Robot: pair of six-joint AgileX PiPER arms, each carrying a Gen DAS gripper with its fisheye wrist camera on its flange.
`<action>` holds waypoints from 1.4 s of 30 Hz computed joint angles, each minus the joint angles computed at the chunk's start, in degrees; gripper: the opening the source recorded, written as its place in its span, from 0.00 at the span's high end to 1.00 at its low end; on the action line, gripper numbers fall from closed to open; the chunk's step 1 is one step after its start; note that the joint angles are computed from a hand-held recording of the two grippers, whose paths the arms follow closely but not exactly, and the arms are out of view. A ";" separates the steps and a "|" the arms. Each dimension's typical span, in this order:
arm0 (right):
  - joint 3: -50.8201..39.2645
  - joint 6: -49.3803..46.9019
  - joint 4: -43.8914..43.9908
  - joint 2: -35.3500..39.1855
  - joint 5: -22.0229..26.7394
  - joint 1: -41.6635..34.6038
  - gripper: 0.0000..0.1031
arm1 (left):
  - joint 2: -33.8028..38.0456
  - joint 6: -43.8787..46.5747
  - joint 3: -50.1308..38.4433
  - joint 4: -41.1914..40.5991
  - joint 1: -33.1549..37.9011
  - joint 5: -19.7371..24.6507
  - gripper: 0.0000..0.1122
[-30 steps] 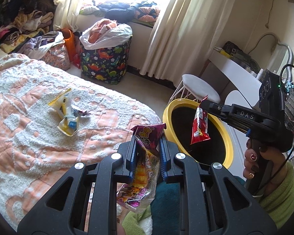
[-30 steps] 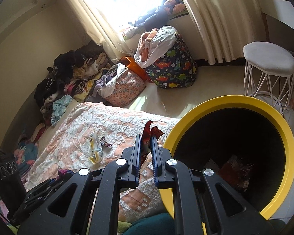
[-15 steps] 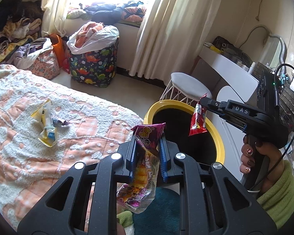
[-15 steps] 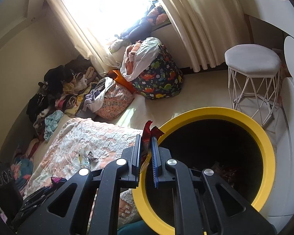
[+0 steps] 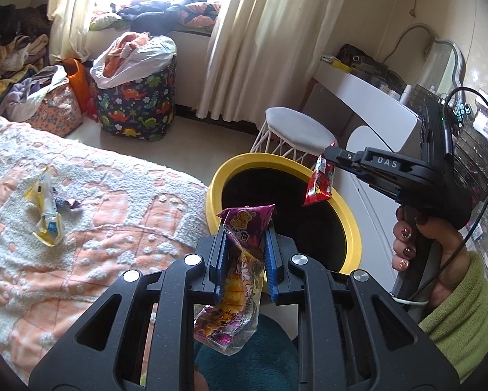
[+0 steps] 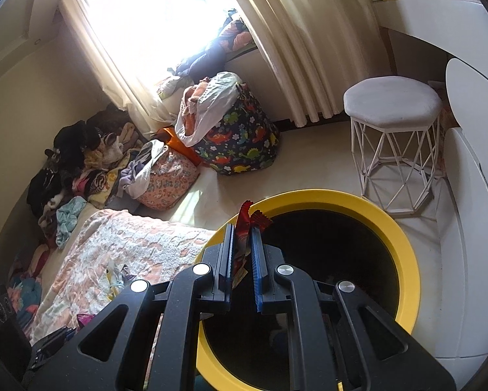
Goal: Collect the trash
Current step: 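Carry the snack bag and red wrapper over the yellow-rimmed bin with both tools, then open both tools to drop the snack bag and red wrapper into the bin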
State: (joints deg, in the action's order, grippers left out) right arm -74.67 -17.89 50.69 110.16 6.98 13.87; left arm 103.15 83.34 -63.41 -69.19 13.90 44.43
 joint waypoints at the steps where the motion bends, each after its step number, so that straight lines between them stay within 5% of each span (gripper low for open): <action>1: 0.30 0.06 -0.07 -0.08 -0.25 -0.23 0.90 | 0.11 0.08 0.06 0.06 -0.39 -0.07 0.88; 13: 1.56 14.97 -15.97 0.64 0.25 -3.46 0.90 | 4.46 -4.46 -3.66 2.07 -6.21 -0.48 0.88; 19: 1.26 9.16 -10.60 2.11 1.96 -5.45 0.90 | 7.36 -7.92 -6.99 3.75 -9.32 -2.06 0.88; 24: 0.05 14.09 -16.86 3.35 4.05 -5.95 0.89 | 9.91 -10.04 -9.66 5.17 -11.38 -3.31 0.88; 31: -1.47 11.21 -14.17 5.07 6.27 -6.65 0.84 | 14.74 -15.30 -15.65 8.68 -13.57 -3.14 0.87; 33: -2.00 14.26 -17.02 5.34 6.72 -6.62 0.73 | 16.23 -16.80 -17.80 9.70 -13.99 -2.59 0.76; 35: -1.70 14.58 -17.15 5.30 6.34 -6.60 0.63 | 16.47 -16.50 -18.11 9.07 -14.15 -3.65 0.46; 38: -1.15 17.12 -19.06 4.98 5.23 -6.56 0.52 | 15.34 -12.68 -15.90 5.72 -13.94 -5.69 0.34; 42: 0.63 9.49 -10.16 3.93 2.33 -6.25 0.42 | 12.91 -7.55 -11.89 0.50 -12.63 -9.15 0.19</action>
